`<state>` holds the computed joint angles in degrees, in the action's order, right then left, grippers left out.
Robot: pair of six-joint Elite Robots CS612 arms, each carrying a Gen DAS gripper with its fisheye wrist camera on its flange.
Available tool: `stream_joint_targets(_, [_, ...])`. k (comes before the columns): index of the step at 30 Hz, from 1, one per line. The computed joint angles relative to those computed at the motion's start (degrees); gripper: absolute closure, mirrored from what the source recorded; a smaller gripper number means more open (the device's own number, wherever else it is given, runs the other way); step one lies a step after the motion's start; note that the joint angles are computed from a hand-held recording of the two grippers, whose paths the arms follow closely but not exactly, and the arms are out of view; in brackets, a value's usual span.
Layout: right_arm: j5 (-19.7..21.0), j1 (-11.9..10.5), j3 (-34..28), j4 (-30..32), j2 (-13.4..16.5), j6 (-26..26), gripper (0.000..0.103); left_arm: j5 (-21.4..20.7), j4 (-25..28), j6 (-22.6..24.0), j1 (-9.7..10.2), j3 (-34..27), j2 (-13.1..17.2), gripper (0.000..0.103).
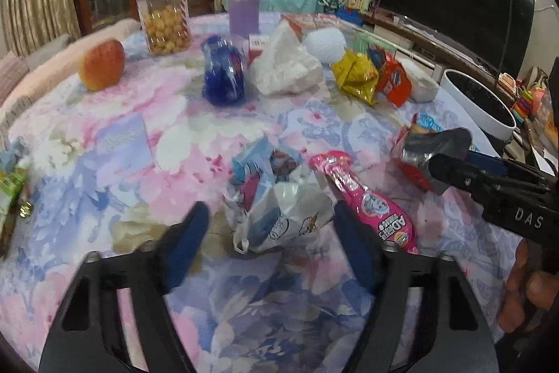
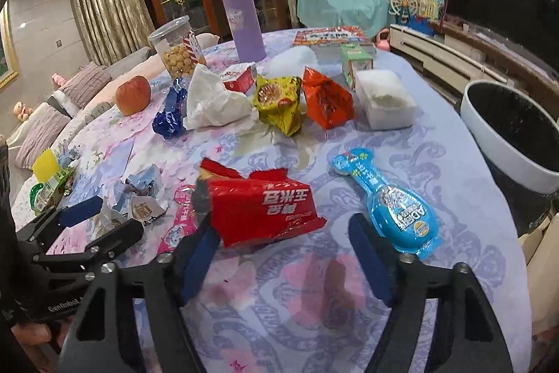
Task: Collect trash
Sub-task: 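Grasp the crumpled tissue wrapper with the left gripper while the right grasps the red snack bag, then carry both held items over the trash bin and open both grippers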
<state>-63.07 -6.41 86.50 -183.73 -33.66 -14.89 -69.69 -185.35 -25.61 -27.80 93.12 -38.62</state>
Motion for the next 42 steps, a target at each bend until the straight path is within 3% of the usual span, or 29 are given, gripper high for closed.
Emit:
stream_joint_targets(1, [0.14, -0.11, -0.15, 0.59, 0.08, 0.08, 0.039, -1.42, 0.05, -0.55, 0.35, -0.11, 0.10, 0.050])
stream_joint_targets(5, [0.93, -0.47, -0.66, 2.27, 0.28, 0.31, 0.081, -1.84, -1.32, -1.22, 0.55, 0.15, 0.13, 0.058])
stream_joint_targets(9, [1.74, -0.91, -0.24, 1.33, 0.32, 0.58, 0.095, -1.41, -3.00, -0.89, 0.25, 0.84, -0.10, 0.062])
stream_joint_targets(26, [7.16, -2.63, 1.63, -2.02, -0.73, 1.90, 0.098, -2.22, -4.03, 0.02, -0.14, 1.66, -0.95, 0.067])
stream_joint_targets(36, [9.00, -4.54, 1.99, -4.98, -1.29, 4.33, 0.099, -2.12, -3.75, 2.78, -1.40, -0.81, -1.10, 0.067])
stream_joint_targets(42, [8.60, -5.86, 1.88, -6.60, -1.66, 5.61, 0.099, -4.32, -2.82, 4.27, -1.70, -3.55, -0.34, 0.067])
